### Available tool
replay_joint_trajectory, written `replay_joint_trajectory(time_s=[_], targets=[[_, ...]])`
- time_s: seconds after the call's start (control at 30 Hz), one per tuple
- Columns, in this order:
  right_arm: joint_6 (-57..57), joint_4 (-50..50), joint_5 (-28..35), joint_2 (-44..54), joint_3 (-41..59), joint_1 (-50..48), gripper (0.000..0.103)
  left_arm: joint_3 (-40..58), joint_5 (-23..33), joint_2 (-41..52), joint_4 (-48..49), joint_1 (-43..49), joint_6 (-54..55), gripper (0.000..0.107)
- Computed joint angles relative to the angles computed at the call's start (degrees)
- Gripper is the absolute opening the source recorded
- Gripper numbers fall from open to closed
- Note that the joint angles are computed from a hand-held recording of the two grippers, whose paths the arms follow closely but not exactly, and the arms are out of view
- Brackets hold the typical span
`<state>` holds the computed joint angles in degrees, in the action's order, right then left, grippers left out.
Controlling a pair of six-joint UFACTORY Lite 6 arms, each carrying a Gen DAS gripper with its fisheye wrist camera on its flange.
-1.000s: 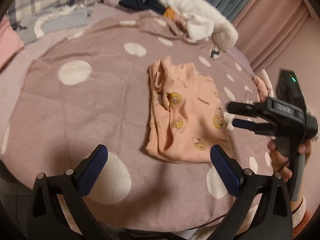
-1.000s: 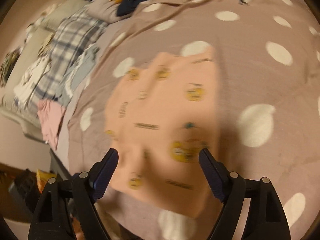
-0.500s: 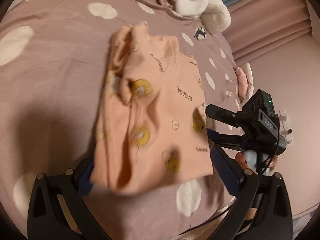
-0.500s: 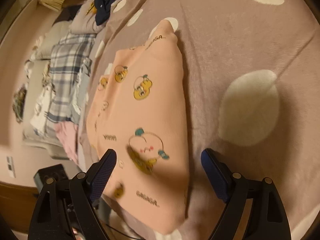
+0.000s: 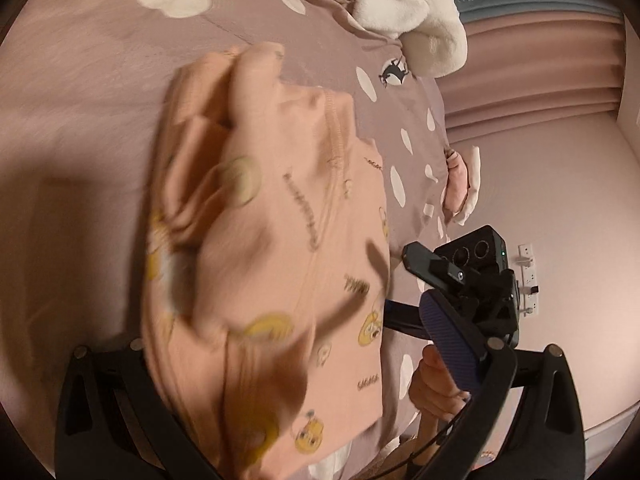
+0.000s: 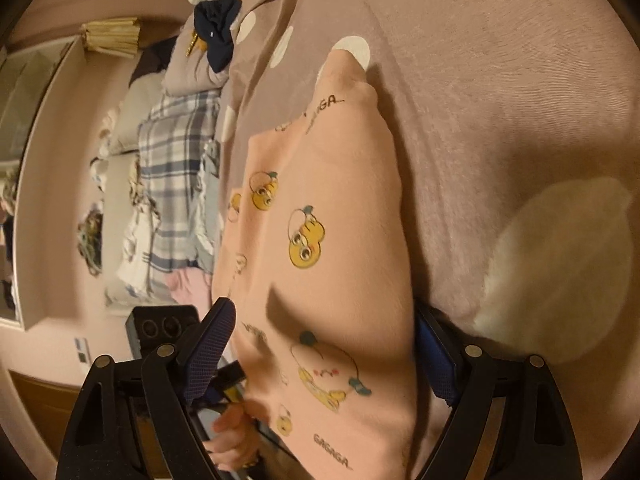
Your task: Fold small clothes
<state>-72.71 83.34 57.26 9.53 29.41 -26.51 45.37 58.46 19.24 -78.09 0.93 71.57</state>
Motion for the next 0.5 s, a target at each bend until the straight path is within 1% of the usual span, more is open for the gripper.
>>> replay_joint_trajectory(time_s=[0.1, 0.17, 0.23, 0.27, 0.33, 0.37, 0.43, 0.5], targets=[[-1.0, 0.9, -0.1, -0.5, -0.5, 0.3, 0.086, 1.5, -0.3, 0.9, -1.0, -2.2, -0.9, 0.100], [-0.9, 0.8, -1.3, -1.8, -1.2, 0.4, 0.082, 0.4, -3.7, -0.5, -2.0, -3.5, -0.6, 0.094], [-0.2, 0.5, -3.3, -2.5, -1.3, 1.0, 0.069, -1.7, -8.8, -3.8, -1.4, -5.2, -0.4, 0.075], [-0.2, 0.3, -3.9, -2.4, -1.2, 1.1, 0.067, -2.6, -10.6, -5.1, -1.2, -5.8, 0.3, 0.071], [-0.3, -0.1, -4.7, -2.0, -0.6, 1.4, 0.063, -3.6, -15.4, -7.8, 1.5, -8.1, -0.2, 0.060], [-0.3, -0.1, -5.4, -2.5, -0.8, 1.7, 0.062, -3.5, -17.4, -8.5, 3.0, -9.2, -0.8, 0.058], [0.2, 0.5, -8.6, -4.8, -1.8, 3.5, 0.054, -3.5, -21.2, -9.8, 4.8, -11.6, -2.9, 0.051], [0.4, 1.4, -11.9, -7.3, -3.0, 5.4, 0.049, -3.7, -23.6, -10.3, 4.2, -13.1, -3.5, 0.046]])
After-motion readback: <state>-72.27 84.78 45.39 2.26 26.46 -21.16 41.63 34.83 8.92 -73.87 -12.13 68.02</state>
